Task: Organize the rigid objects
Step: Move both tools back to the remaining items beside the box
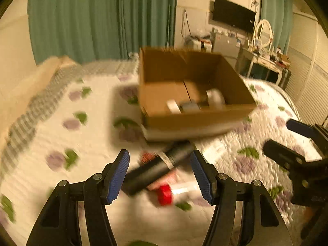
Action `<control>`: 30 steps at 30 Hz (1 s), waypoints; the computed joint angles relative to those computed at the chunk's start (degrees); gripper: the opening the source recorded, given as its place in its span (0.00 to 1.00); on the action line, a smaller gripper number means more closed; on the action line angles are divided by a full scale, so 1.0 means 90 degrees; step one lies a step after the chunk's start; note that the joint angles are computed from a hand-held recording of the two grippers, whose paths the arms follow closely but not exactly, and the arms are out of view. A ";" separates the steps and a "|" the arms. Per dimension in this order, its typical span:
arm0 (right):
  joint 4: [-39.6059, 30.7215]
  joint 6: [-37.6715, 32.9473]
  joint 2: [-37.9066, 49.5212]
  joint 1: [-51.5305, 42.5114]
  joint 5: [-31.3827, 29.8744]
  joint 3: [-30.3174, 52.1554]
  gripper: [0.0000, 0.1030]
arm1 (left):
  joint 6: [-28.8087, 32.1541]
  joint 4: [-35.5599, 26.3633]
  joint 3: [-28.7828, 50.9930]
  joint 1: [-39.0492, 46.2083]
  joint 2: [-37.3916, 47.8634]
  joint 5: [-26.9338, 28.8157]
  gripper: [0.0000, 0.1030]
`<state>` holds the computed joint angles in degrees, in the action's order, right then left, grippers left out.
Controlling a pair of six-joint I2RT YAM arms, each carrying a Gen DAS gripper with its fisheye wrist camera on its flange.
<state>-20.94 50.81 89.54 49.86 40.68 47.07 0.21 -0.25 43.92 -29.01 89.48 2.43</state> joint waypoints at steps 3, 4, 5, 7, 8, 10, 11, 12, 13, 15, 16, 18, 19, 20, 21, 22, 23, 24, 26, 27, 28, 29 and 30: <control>0.0031 0.0040 0.0200 -0.0146 -0.0120 -0.0047 0.93 | -0.0176 0.0012 -0.0014 -0.0316 0.0494 -0.0207 0.63; 0.0038 0.0080 0.0219 -0.0173 -0.0132 -0.0076 0.93 | -0.0201 0.0031 -0.0025 -0.0413 0.0606 -0.0233 0.63; 0.0092 0.0084 0.0205 -0.0193 -0.0151 -0.0122 0.93 | -0.0246 -0.0005 0.0027 -0.0511 0.0793 -0.0233 0.63; 0.0201 0.0072 0.0154 -0.0216 -0.0183 -0.0210 0.93 | -0.0369 -0.0043 0.0034 -0.0614 0.0980 -0.0257 0.63; 0.0223 0.0077 0.0162 -0.0222 -0.0173 -0.0221 0.93 | -0.0403 0.0017 0.0013 -0.0698 0.1077 -0.0318 0.63; 0.0224 0.0079 0.0207 -0.0242 -0.0172 -0.0201 0.93 | -0.0371 0.0097 -0.0014 -0.0803 0.1188 -0.0396 0.64; 0.0225 0.0070 0.0233 -0.0257 -0.0195 -0.0192 0.93 | -0.0386 0.0141 -0.0011 -0.0872 0.1289 -0.0487 0.64; 0.0218 0.0065 0.0278 -0.0269 -0.0217 -0.0175 0.93 | -0.0411 0.0145 0.0011 -0.0907 0.1356 -0.0536 0.64; 0.0168 0.0062 0.0324 -0.0276 -0.0226 -0.0127 0.93 | -0.0434 0.0119 0.0073 -0.0945 0.1471 -0.0585 0.64; 0.0080 0.0063 0.0430 -0.0275 -0.0226 -0.0043 0.93 | -0.0440 0.0058 0.0205 -0.0940 0.1687 -0.0596 0.64; 0.0072 0.0051 0.0459 -0.0280 -0.0240 -0.0025 0.93 | -0.0437 0.0044 0.0218 -0.0906 0.1692 -0.0527 0.64; 0.0063 0.0037 0.0500 -0.0289 -0.0255 -0.0011 0.93 | -0.0354 -0.0037 0.0196 -0.0790 0.1581 -0.0297 0.64; 0.0059 0.0036 0.0517 -0.0301 -0.0278 -0.0010 0.93 | -0.0285 -0.0085 0.0181 -0.0756 0.1517 -0.0261 0.64; 0.0077 0.0034 0.0526 -0.0320 -0.0316 -0.0024 0.93 | -0.0148 -0.0135 0.0121 -0.0707 0.1384 -0.0257 0.64; 0.0125 0.0027 0.0541 -0.0343 -0.0369 -0.0048 0.93 | -0.0025 -0.0128 0.0036 -0.0668 0.1251 -0.0265 0.64; 0.0166 0.0029 0.0575 -0.0351 -0.0408 -0.0055 0.93 | 0.0082 -0.0123 -0.0040 -0.0633 0.1125 -0.0276 0.64; 0.0201 0.0008 0.0627 -0.0349 -0.0434 -0.0046 0.93 | 0.0238 -0.0117 -0.0164 -0.0564 0.0923 -0.0278 0.64; 0.0227 -0.0025 0.0680 -0.0338 -0.0453 -0.0022 0.93 | 0.0343 -0.0118 -0.0233 -0.0499 0.0796 -0.0268 0.64; 0.0434 -0.0235 0.0788 -0.0284 -0.0529 0.0013 0.93 | 0.0561 -0.0081 -0.0371 -0.0304 0.0543 -0.0234 0.64; 0.0537 -0.0348 0.0842 -0.0252 -0.0557 0.0040 0.93 | 0.0639 -0.0050 -0.0421 -0.0188 0.0452 -0.0251 0.64; 0.0654 -0.0538 0.0944 -0.0198 -0.0598 0.0110 0.93 | 0.0714 -0.0057 -0.0379 -0.0057 0.0454 -0.0248 0.64; 0.0739 -0.0758 0.1063 -0.0144 -0.0622 0.0196 0.93 | 0.0772 -0.0106 -0.0298 0.0078 0.0472 -0.0288 0.64; 0.0749 -0.1020 0.1240 -0.0080 -0.0636 0.0356 0.93 | 0.0798 -0.0142 -0.0260 0.0192 0.0470 -0.0300 0.64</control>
<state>-14.21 41.63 100.70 49.15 34.96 50.28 7.39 -1.53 41.58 -27.28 93.71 -0.27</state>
